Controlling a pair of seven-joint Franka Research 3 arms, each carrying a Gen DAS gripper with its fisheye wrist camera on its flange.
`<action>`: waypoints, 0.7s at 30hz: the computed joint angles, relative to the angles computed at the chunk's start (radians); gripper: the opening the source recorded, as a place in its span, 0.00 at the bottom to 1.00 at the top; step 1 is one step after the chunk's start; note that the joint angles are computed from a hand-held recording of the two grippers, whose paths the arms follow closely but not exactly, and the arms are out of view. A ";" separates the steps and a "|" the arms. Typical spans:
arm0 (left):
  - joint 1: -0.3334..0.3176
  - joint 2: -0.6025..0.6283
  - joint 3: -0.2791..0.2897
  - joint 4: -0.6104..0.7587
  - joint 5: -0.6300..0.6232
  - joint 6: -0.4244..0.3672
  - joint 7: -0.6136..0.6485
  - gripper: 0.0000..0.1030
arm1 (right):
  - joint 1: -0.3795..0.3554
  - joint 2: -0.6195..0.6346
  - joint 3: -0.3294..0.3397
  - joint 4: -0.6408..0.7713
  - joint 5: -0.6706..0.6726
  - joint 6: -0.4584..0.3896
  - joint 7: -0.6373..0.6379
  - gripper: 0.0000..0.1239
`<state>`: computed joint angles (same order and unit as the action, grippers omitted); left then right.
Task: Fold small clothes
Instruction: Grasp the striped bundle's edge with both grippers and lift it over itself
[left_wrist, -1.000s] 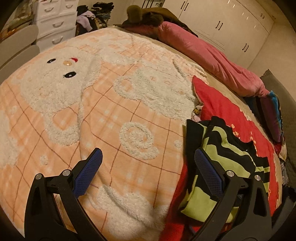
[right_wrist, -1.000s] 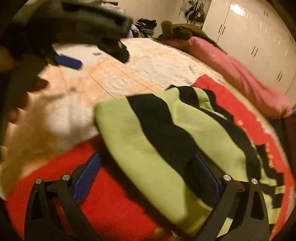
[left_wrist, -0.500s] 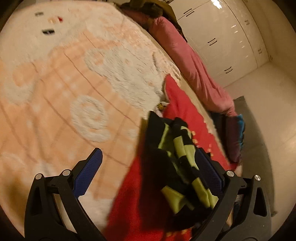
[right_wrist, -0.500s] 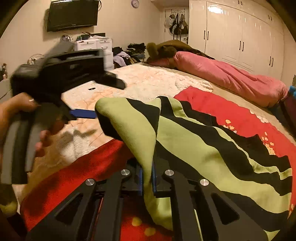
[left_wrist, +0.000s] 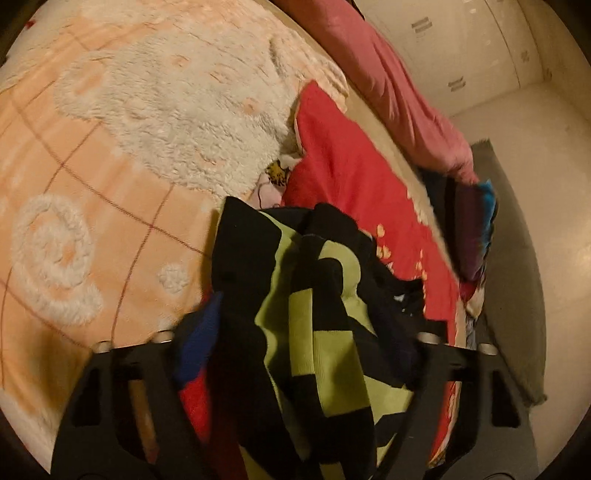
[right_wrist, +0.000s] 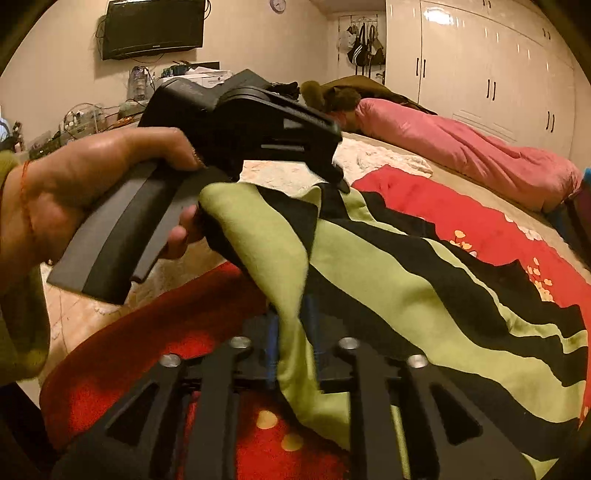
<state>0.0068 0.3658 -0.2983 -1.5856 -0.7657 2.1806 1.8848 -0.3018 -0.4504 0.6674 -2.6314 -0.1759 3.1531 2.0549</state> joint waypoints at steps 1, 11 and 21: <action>-0.003 0.007 0.001 0.008 0.010 -0.006 -0.004 0.48 | 0.001 0.004 0.000 0.003 0.000 -0.010 0.000 0.30; 0.006 -0.065 -0.004 -0.083 -0.061 0.048 0.060 0.12 | -0.161 0.030 0.149 0.079 -0.178 -0.117 0.111 0.08; -0.048 -0.201 0.023 -0.139 -0.154 0.046 0.124 0.12 | 0.026 -0.114 -0.065 -0.032 -0.131 -0.053 0.135 0.08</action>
